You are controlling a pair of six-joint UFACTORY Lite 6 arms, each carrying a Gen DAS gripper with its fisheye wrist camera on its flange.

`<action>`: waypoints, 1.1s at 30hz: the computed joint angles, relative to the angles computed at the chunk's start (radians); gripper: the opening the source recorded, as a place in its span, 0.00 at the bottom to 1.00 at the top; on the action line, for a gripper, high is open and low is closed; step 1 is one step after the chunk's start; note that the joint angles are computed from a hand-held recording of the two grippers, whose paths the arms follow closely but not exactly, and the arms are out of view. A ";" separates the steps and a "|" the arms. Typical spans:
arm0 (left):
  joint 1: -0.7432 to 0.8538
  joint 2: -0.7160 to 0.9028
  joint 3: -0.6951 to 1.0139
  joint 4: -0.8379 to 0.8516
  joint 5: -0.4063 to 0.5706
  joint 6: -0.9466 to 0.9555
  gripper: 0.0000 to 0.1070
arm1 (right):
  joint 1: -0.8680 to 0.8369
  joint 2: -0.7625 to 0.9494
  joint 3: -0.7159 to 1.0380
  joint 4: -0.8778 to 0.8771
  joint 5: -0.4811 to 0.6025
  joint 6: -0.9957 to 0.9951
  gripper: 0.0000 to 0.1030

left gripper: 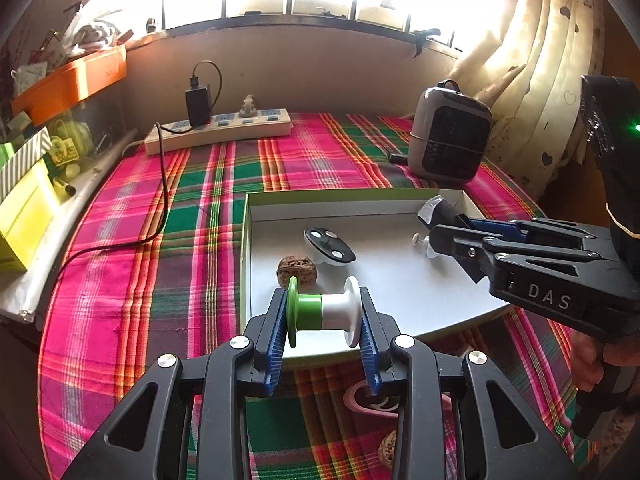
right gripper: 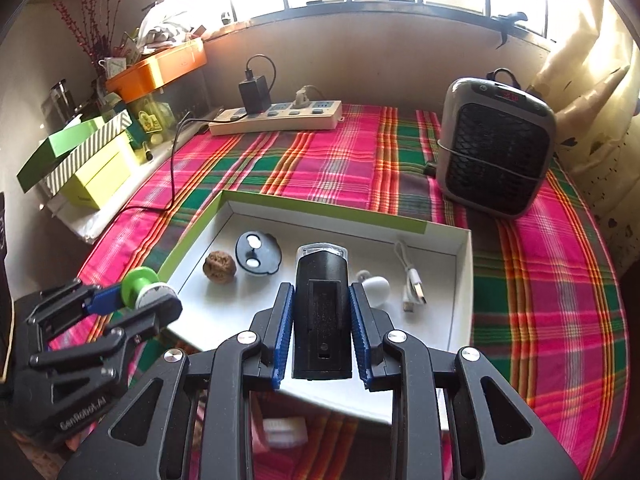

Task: Organize objects
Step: 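Carry the spool and black charger in both grippers over the white box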

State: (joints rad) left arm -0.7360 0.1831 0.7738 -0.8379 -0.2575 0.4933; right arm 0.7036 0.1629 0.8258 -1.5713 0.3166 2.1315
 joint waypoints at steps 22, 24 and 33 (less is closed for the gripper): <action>0.037 0.237 0.207 -0.062 0.057 0.081 0.29 | -0.165 0.341 0.321 0.359 -0.197 -0.438 0.28; 0.040 0.248 0.218 -0.067 0.060 0.085 0.29 | -0.168 0.355 0.334 0.377 -0.200 -0.458 0.28; 0.036 0.271 0.237 -0.130 0.055 0.152 0.29 | -0.173 0.391 0.373 0.511 -0.212 -0.590 0.28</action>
